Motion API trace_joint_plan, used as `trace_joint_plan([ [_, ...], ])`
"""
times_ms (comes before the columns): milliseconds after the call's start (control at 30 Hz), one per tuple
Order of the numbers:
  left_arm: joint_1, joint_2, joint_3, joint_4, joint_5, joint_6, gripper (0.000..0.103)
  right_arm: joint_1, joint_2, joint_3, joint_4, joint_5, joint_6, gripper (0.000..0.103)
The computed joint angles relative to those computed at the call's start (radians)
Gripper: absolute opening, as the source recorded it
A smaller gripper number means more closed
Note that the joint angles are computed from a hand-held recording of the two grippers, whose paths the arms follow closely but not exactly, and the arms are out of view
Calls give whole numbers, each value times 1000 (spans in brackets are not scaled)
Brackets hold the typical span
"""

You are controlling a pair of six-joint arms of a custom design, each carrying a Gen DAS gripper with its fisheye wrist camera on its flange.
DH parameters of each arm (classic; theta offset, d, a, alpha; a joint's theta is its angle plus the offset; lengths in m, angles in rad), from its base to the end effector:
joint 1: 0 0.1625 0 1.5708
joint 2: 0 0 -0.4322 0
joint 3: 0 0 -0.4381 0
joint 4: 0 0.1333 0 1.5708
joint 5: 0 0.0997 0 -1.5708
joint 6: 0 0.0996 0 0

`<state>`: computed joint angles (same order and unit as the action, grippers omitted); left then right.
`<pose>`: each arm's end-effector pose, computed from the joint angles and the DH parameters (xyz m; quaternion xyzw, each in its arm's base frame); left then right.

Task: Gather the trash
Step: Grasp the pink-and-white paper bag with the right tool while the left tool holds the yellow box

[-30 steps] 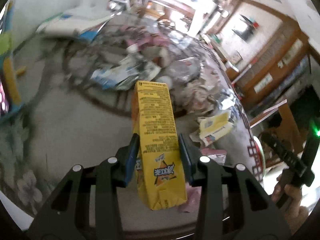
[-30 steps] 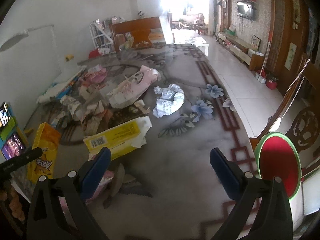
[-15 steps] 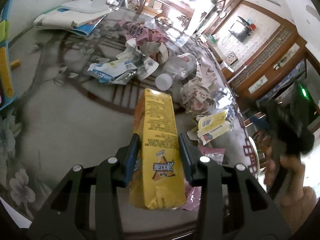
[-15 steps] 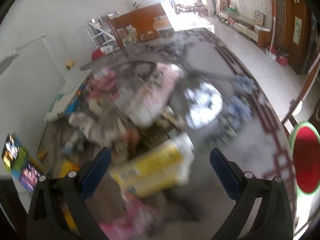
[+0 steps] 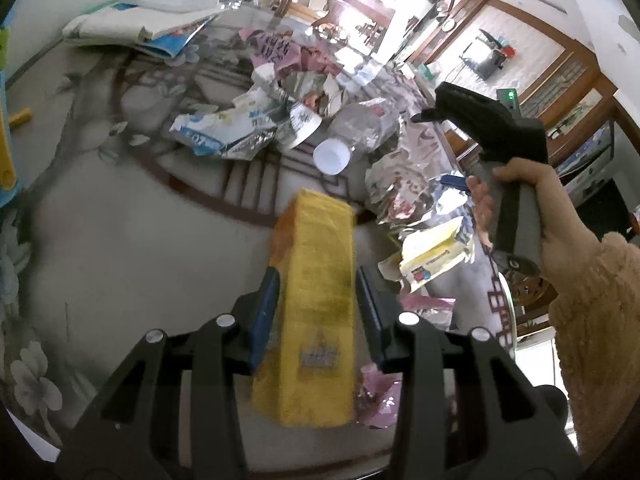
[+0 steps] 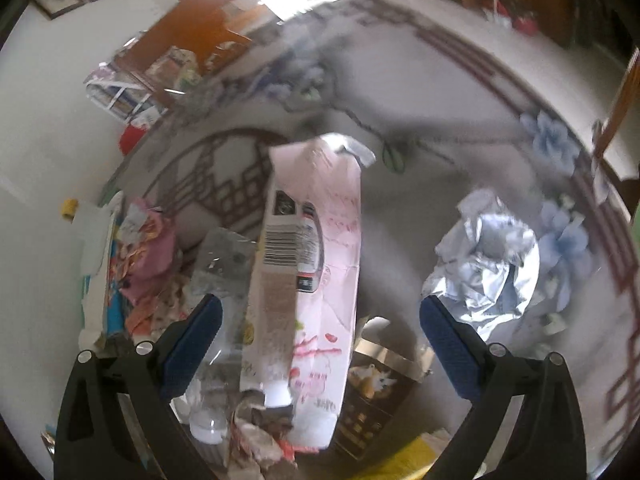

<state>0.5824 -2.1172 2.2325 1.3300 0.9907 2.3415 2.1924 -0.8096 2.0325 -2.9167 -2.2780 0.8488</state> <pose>0.0014 -0.2241 0.3862 0.0721 0.9538 -0.2602 0.1319 0.3794 -0.4118 0.0007 -0.1273 -0.9279 0.2746 0.2177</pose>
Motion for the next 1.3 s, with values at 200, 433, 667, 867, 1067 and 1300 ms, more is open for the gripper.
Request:
trace_joint_plan([
  [200,64,16,-12,-36,7,30,50,-21,33,-23,36,14,-21,96],
  [433,48,33,-1,-43,5,50,50,-14,43,-22,39,-16,-72,53],
  [667,42,26,0,-54,8,38,62,12,4,26,-58,-15,-130,42],
  [867,62,60,9,-61,35,62,45,57,-46,57,-98,29,-204,31],
  [1067,-11,11,29,-19,-1,-18,39,118,-128,133,-73,102,-237,30],
  [1300,14,15,24,-31,22,-24,39,158,-152,167,141,95,-216,58],
])
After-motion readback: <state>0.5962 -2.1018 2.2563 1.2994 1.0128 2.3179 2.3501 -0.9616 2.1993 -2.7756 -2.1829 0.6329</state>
